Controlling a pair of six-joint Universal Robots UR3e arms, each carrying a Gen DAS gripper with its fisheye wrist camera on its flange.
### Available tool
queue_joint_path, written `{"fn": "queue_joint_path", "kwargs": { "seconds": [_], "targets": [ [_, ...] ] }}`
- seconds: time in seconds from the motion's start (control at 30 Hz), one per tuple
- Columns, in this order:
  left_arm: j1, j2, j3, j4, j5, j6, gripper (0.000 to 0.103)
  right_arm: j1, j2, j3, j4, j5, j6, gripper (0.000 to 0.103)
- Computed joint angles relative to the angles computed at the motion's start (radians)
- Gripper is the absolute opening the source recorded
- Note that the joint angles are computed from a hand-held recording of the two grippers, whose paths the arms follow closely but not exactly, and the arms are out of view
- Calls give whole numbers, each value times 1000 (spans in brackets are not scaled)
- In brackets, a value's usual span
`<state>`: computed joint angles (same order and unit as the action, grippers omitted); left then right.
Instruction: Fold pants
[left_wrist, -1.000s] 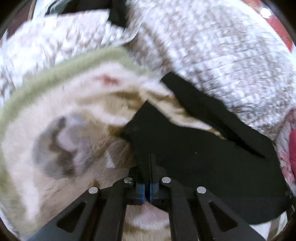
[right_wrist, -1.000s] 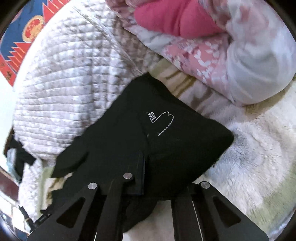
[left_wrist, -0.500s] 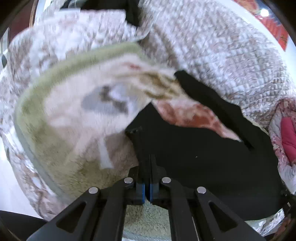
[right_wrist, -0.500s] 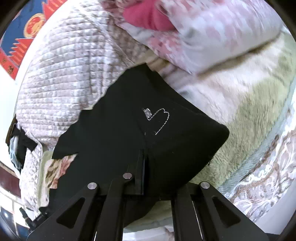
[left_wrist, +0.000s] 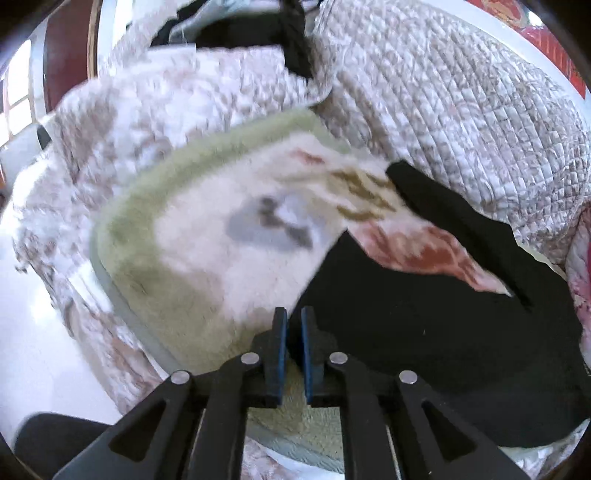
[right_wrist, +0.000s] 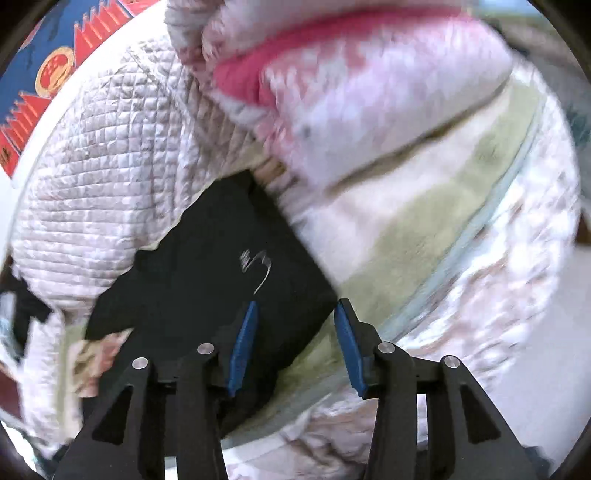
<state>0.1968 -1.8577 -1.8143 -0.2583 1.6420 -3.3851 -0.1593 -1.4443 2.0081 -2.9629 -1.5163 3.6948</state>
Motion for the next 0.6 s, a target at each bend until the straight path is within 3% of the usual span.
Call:
{"fn": "queue_joint_path", "kwargs": {
  "seconds": [0.1, 0.2, 0.3, 0.4, 0.53, 0.6],
  "targets": [
    [-22, -34, 70, -4, -69, 49, 14, 106, 78, -138, 21, -155, -84, 47],
    [-72, -105, 163, -15, -158, 97, 25, 179, 162, -251, 33, -221, -169, 47],
    [-131, -168, 236, -43, -205, 137, 25, 253, 207, -311, 19, -380, -241, 47],
    [-174, -213, 279, -68, -227, 161, 25, 264, 218, -328, 29, -460, -244, 47],
    [-226, -275, 323, -91, -222, 191, 26, 245, 215, -299, 7, -353, -264, 47],
    [-242, -304, 345, -116, -189, 201, 26, 229, 265, -336, 72, -283, -290, 47]
  ]
}}
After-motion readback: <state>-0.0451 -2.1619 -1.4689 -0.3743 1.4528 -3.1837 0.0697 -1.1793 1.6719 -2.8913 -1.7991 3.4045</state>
